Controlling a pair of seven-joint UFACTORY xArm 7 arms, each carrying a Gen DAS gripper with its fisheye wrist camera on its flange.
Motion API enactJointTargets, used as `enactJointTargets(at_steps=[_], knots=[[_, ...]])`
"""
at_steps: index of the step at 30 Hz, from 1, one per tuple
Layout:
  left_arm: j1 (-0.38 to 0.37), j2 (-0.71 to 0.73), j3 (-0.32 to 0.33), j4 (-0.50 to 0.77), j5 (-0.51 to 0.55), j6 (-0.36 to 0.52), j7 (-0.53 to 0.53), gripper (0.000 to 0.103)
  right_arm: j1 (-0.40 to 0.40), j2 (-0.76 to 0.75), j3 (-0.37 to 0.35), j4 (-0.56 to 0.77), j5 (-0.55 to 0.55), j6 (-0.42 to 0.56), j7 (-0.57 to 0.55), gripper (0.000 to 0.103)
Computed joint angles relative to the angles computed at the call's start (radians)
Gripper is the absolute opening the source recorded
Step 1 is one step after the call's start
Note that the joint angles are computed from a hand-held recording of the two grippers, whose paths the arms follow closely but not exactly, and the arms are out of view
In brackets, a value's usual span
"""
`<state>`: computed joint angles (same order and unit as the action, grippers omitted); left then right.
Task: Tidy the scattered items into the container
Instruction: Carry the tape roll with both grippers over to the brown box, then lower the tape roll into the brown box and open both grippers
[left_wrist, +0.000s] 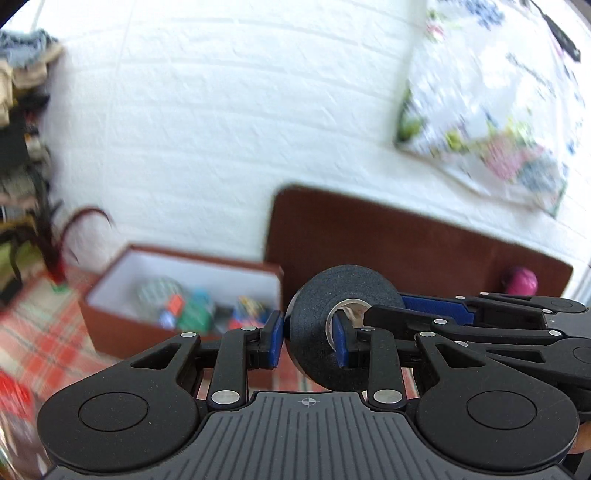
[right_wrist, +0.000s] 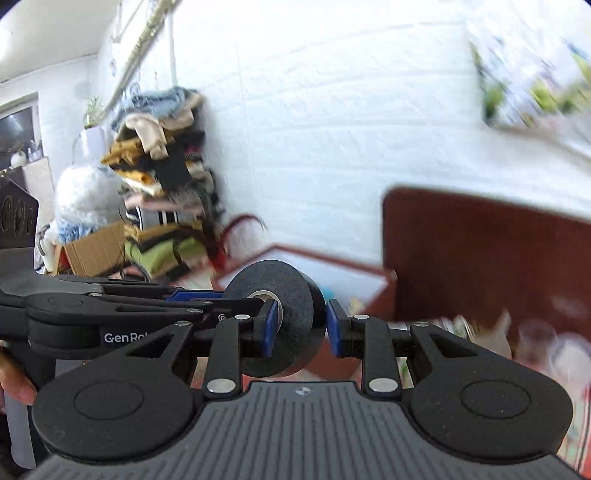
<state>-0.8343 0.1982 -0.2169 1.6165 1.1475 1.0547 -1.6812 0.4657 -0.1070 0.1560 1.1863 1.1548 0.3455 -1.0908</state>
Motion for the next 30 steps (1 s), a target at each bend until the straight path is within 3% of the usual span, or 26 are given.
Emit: enactJointTargets(at_steps=[8,13,19,20,21,22,23,24,27,30], knots=[[0.160,-0.091,0.032,-0.109,-0.053,-0.156,0.055,0.027,-0.008,0.288,0.080,0.327,-0.238,-0.022,0.216,0.032],[0.268,-0.122,0.046,-0.224,-0.109,-0.287,0.040,0.027,0.022,0.492,0.094,0.518,-0.431,-0.007,0.395,0.032],[0.366,-0.119,0.071,-0.293,-0.137,-0.402,0.027,0.026,0.050,0.733,0.110,0.785,-0.586,0.047,0.546,0.032],[0.380,-0.113,0.081,-0.299,-0.117,-0.422,-0.004,0.029,0.062,0.788,0.109,0.861,-0.616,0.060,0.577,0.032],[0.408,-0.104,0.071,-0.300,-0.100,-0.427,-0.035,0.053,0.069,0.842,0.120,0.924,-0.634,0.050,0.586,0.033],[0.395,-0.097,0.091,-0.297,-0.119,-0.391,-0.066,0.061,0.083,0.900,0.120,0.998,-0.652,0.046,0.599,0.033],[0.397,-0.086,0.093,-0.290,-0.140,-0.347,-0.095,0.075,0.112,0.929,0.079,1.030,-0.708,0.037,0.655,0.054],[0.384,-0.081,0.118,-0.294,-0.158,-0.333,-0.121,0.077,0.140,0.956,0.036,1.059,-0.757,0.031,0.704,0.074],[0.421,-0.113,0.102,-0.363,-0.133,-0.411,-0.144,0.077,0.101,0.944,0.090,0.998,-0.783,0.026,0.673,0.071],[0.418,-0.112,0.082,-0.358,-0.165,-0.369,-0.091,0.079,0.044,0.907,0.152,0.913,-0.778,0.024,0.680,0.071]])
